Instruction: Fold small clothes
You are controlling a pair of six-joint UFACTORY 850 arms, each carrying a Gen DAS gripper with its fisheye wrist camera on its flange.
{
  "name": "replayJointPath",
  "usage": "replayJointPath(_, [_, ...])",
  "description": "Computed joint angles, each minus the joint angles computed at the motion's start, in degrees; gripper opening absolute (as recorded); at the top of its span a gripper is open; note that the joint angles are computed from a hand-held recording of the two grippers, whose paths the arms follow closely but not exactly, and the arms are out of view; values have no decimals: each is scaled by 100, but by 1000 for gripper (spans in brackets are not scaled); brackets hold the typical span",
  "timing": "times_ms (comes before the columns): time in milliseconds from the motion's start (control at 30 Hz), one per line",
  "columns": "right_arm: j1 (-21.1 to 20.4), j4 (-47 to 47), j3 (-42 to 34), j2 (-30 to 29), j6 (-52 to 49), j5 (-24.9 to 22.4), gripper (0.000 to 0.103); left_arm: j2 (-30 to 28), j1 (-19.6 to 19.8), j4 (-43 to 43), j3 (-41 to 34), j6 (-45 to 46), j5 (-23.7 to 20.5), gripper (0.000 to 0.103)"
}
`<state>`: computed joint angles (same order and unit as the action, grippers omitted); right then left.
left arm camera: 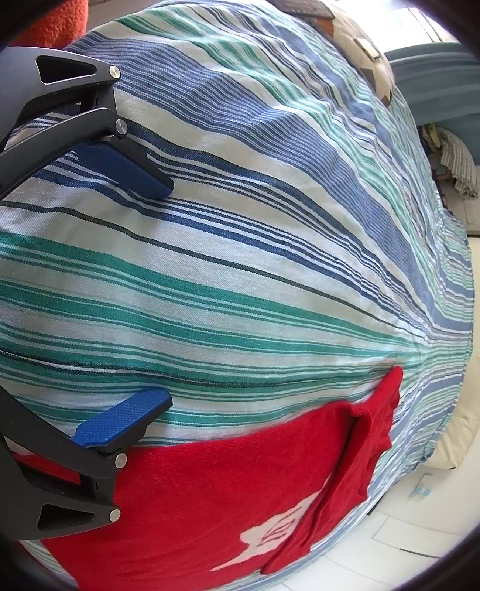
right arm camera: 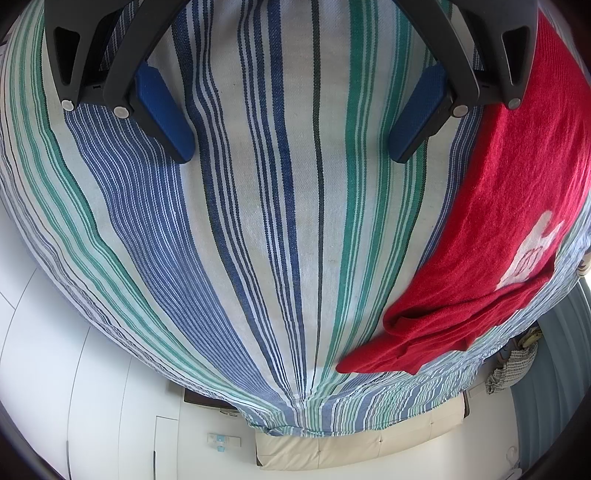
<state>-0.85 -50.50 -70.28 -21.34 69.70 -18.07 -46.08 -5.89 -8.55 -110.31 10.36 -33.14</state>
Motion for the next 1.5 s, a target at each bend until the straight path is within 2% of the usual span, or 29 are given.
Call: replayJointPath(1500, [11,-27,1,-1,33,-8,103,53,-65,277,117,-249,125,103])
